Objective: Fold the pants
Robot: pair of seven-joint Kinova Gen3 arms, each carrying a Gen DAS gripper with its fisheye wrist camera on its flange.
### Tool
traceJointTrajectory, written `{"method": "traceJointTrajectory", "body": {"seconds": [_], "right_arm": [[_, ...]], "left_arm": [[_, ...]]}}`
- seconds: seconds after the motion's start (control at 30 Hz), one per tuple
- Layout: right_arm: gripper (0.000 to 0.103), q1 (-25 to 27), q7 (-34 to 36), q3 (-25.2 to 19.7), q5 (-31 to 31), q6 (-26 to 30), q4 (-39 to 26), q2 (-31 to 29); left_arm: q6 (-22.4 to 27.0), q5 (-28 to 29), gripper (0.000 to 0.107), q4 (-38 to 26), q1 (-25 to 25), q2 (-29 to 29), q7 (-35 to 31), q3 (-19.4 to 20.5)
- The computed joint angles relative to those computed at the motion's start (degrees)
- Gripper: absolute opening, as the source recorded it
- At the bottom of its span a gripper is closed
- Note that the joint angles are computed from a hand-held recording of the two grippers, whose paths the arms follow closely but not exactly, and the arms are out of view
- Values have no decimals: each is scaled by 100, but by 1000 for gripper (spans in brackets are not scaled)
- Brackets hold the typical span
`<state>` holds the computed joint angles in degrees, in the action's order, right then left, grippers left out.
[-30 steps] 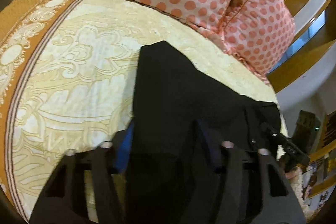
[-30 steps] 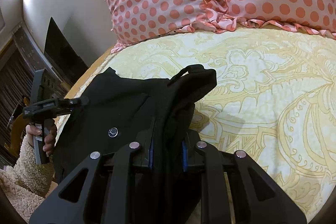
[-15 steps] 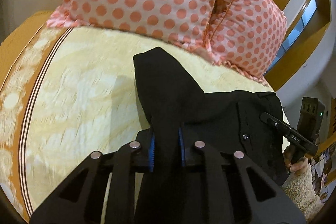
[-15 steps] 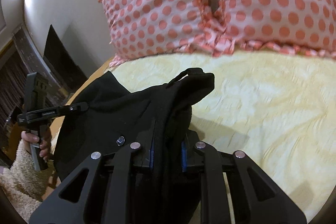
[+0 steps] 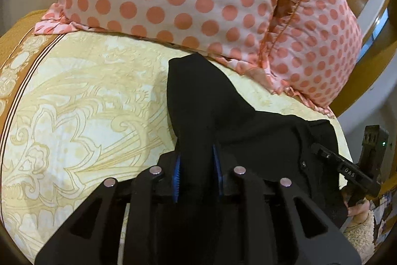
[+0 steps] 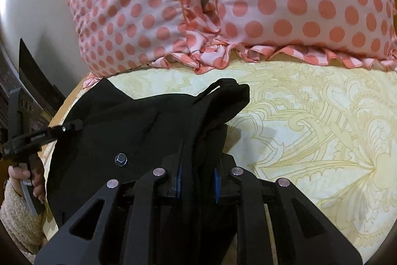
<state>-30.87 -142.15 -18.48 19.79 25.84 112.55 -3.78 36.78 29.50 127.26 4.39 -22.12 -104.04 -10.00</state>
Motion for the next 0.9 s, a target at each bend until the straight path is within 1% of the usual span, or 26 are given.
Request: {"method": "traceJointTrajectory", "body": {"seconds": [0.03, 0.07, 0.1, 0.13, 0.17, 0.2, 0.23, 0.3, 0.33, 0.37, 0.4, 0.43, 0.47, 0.5, 0.53, 0.57, 0.63, 0.7, 0.73, 0.8, 0.83, 0.9], "right_arm": [[20, 55, -65, -102, 86, 131, -67, 28], [21, 180, -198, -310, 265, 355, -181, 93], [29, 327, -423, -576, 498, 588, -268, 132], [37, 473, -656, -841, 731, 821, -351, 173], [43, 619, -889, -1107, 964, 1054, -377, 163], [55, 770, -1122, -1372, 1197, 1287, -434, 170], [61, 931, -1355, -1637, 1430, 1520, -436, 87], [62, 1223, -1821, -2168, 1806, 1965, -427, -138], [62, 1281, -2054, -2374, 1997, 2196, -410, -272], [62, 1234, -2287, -2543, 2218, 2423, -352, -474], [62, 1080, -2520, -2608, 2389, 2557, -299, -570], [62, 821, -2753, -2631, 2539, 2618, -213, -692], [62, 556, -2986, -2592, 2694, 2639, -140, -709], [62, 290, -3210, -2659, 2850, 2680, -68, -696], [62, 66, -3343, -2672, 2958, 2804, -55, -637], [62, -199, -3496, -2791, 3115, 3018, -57, -513], [62, -730, -3729, -2849, 3401, 3450, -96, -234], [62, -1261, -3886, -2836, 3603, 3916, -187, 91], [62, -1526, -3902, -2715, 3621, 4078, -245, 205], [62, -2031, -3819, -2236, 3393, 4121, -294, 356], [63, -2218, -3861, -1977, 3279, 4003, -254, 367], [64, -2323, -4082, -1601, 3059, 3559, -83, 174]], "left_arm": [[-47, -83, 26, 15, -105, 34, 143, 146], [-100, -150, 34, 39, -164, 46, 257, 247], [-154, -307, 42, 49, -210, 70, 406, 361], [-154, -409, 43, 51, -241, 50, 508, 410], [-107, -442, 44, 63, -253, -45, 550, 411], [-80, -503, 49, 71, -243, -139, 629, 404], [-106, -560, 52, 133, -326, -317, 694, 479], [-101, -924, 74, 240, -366, -848, 999, 582], [0, -1157, 79, 244, -244, -1113, 1119, 567], [9, -1316, 83, 296, -220, -1378, 1231, 625], [108, -1444, 85, 314, -90, -1644, 1335, 676], [116, -1484, 86, 370, -41, -1861, 1388, 722], [212, -1518, 90, 388, 66, -2082, 1402, 835], [249, -1545, 93, 421, 137, -2235, 1446, 936], [252, -1567, 93, 458, 192, -2355, 1528, 1089], [281, -1571, 93, 494, 290, -2442, 1590, 1250], [403, -1553, 93, 530, 383, -2500, 1676, 1535], [420, -1524, 93, 580, 491, -2471, 1754, 1673], [397, -1533, 93, 623, 566, -2444, 1797, 1697], [351, -1560, 93, 712, 762, -2291, 1891, 1638], [331, -1570, 93, 728, 790, -2121, 1909, 1612], [335, -1571, 93, 746, 846, -1978, 1925, 1582]]}}
